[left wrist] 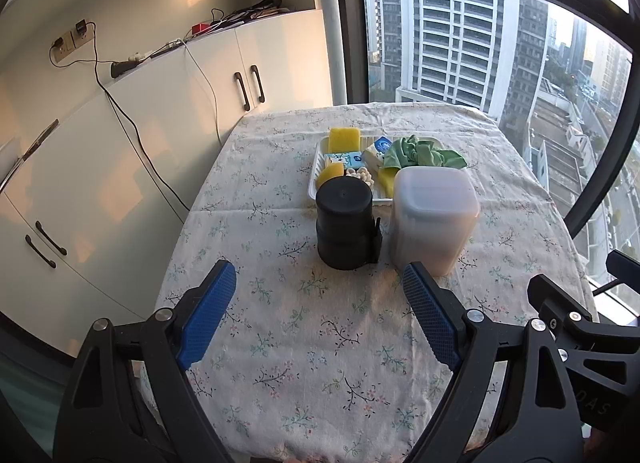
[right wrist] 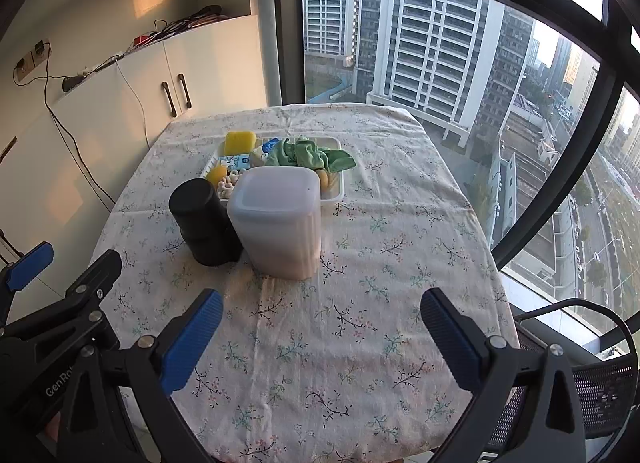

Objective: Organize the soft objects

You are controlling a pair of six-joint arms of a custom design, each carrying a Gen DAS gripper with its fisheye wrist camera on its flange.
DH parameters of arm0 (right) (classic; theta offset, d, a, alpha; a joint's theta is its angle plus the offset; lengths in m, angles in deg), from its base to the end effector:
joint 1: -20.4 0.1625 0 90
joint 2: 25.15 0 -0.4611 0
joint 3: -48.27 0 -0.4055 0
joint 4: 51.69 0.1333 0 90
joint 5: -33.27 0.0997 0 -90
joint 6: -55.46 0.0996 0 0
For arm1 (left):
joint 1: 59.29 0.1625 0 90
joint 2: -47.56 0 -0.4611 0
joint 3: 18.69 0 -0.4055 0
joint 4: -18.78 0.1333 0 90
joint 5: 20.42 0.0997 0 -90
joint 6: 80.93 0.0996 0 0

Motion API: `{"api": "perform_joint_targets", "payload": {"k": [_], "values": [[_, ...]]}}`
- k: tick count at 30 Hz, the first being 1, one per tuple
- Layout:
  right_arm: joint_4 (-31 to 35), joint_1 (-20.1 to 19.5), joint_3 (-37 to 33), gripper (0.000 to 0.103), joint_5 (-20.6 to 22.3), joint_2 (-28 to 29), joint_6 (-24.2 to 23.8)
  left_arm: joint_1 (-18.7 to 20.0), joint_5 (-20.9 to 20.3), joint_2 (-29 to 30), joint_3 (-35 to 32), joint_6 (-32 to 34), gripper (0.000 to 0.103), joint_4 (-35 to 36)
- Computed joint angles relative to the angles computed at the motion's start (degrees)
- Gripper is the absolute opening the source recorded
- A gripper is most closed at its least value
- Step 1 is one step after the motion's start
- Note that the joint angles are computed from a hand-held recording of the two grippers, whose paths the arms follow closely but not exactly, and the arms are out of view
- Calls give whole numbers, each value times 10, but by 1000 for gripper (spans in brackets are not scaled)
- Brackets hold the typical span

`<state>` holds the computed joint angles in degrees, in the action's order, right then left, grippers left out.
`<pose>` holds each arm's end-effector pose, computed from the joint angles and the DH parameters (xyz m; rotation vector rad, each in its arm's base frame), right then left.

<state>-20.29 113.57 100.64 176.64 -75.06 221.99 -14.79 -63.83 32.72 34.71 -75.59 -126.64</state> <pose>0.0918 -0.6919 0.3820 -0.2368 -2.0205 0.9550 -0.4821 -0.7621 -0.0088 0.8869 2.2209 -0.6850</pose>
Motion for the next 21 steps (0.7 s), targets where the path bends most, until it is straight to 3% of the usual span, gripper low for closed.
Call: {"api": "perform_joint_targets", "payload": {"k": [21], "values": [[7,-1,0,101,-5,-1,4,-1,1,0,0,-1,85,0]]}}
